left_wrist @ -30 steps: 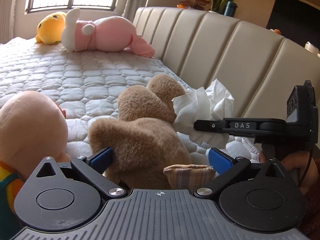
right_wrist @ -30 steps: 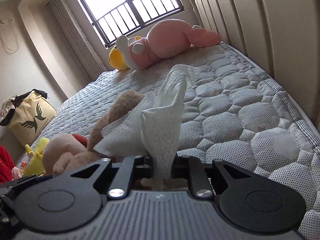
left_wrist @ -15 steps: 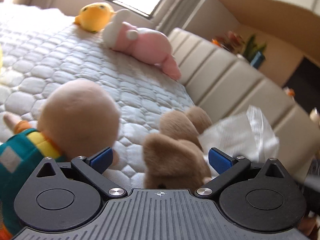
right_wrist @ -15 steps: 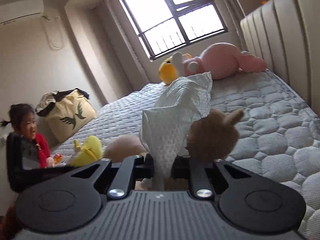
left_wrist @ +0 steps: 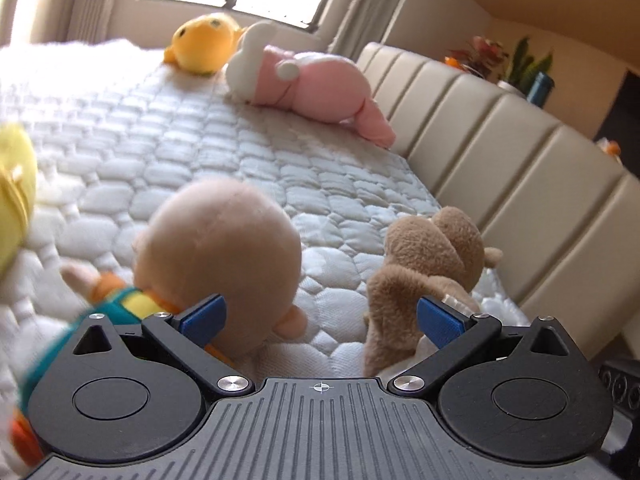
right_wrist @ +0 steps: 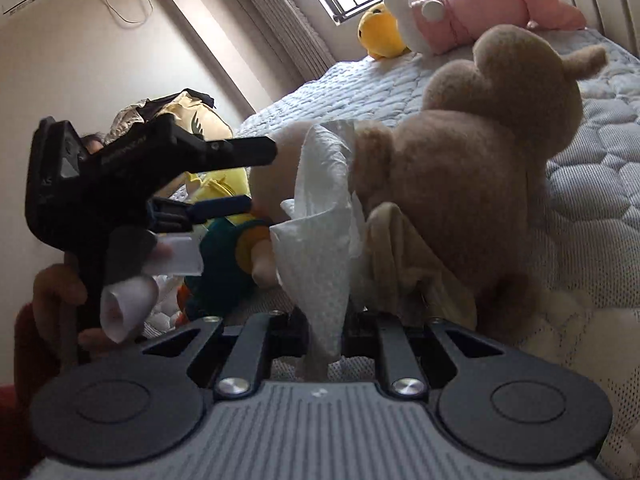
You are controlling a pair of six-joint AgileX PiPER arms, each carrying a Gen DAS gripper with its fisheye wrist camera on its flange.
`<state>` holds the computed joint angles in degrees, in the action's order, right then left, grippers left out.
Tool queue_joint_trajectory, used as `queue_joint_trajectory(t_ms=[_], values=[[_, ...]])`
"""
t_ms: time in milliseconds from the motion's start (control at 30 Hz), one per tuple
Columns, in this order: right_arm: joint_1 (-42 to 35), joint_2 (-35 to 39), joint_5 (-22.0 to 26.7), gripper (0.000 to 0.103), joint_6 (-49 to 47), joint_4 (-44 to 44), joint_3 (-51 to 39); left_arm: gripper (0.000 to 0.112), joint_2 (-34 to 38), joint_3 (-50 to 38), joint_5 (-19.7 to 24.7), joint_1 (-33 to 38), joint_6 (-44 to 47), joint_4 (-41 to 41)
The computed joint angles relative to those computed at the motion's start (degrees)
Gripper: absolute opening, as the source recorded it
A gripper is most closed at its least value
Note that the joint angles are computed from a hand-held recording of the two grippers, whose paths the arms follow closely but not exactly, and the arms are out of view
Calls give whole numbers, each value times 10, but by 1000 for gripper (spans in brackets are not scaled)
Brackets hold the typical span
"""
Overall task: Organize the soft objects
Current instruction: 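Set the brown bunny down and grasp the bald doll with the left gripper, then wipe the bald doll's head with the tissue while the left gripper holds it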
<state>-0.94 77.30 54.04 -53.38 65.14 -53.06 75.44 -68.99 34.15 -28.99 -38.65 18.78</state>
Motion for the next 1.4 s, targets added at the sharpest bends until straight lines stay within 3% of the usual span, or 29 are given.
queue_joint_trajectory(t_ms=[133,200,267,333,500,733,800,900,1000,1133,1200,1267,1400], values=[[11,-10,-47,17,40,-44,19,103,-30,4,53,-12,50,114],[6,-15,-50,17,36,-32,32,103,-28,23,96,-35,41,224],[2,-19,-55,17,26,-9,47,103,-1,25,143,-50,53,284],[2,-18,-61,17,8,22,63,103,25,15,150,-39,109,255],[23,7,-59,17,-46,93,77,103,90,-58,134,41,269,17],[47,17,-50,18,-87,131,53,103,134,-124,172,109,317,-103],[40,17,-40,18,-102,151,50,103,132,-125,182,111,318,-109],[42,19,-40,18,-109,161,39,103,128,-121,196,66,285,-40],[45,20,-48,18,-95,143,29,103,138,-138,237,15,260,27],[41,26,-41,18,-87,132,28,103,178,-216,318,18,273,2],[37,26,-39,18,-87,130,32,103,189,-237,332,39,286,-27],[30,25,-37,18,-89,130,34,103,186,-231,322,54,288,-43],[23,29,-38,18,-93,140,37,103,161,-170,243,82,297,-67]])
